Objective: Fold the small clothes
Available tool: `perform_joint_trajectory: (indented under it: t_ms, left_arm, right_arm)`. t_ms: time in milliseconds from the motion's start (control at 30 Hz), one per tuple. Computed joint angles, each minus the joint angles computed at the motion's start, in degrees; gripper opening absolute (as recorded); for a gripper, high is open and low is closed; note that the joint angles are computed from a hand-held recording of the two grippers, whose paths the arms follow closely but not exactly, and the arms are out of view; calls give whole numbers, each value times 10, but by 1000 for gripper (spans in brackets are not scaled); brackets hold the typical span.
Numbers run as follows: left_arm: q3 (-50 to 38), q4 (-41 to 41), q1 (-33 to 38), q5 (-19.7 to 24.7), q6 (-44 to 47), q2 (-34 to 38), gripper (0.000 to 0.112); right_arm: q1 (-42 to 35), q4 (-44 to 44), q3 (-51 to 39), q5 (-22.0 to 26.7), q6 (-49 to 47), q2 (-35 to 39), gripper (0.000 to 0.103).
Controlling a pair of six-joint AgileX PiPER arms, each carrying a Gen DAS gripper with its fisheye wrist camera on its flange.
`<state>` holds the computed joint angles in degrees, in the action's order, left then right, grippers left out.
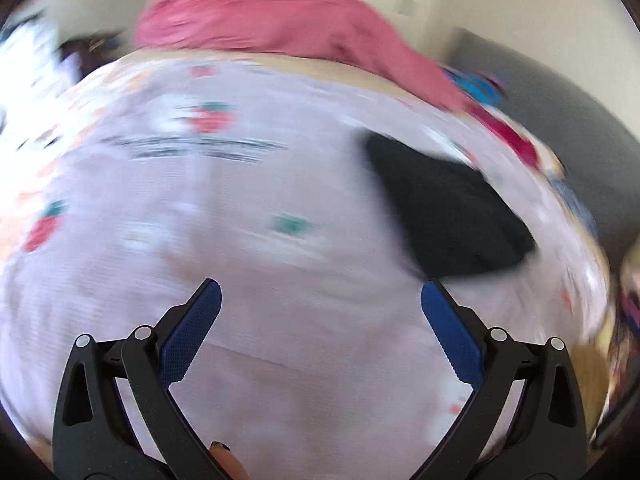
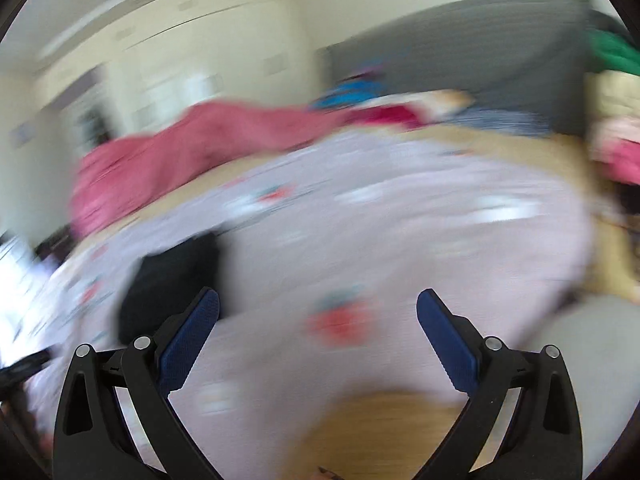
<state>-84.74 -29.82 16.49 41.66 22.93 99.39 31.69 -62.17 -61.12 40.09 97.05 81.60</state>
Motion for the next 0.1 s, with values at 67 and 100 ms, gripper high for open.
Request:
perform_joint_trajectory:
  t_ms: [67, 100]
  left_arm:
    - [-73, 21, 65, 29, -37, 38, 94]
    - [-127, 47, 102, 43, -70, 67, 94]
  right_arm:
    - [-59, 19, 56, 53, 17, -47, 99]
    - [-99, 41, 79, 63, 11, -61, 99]
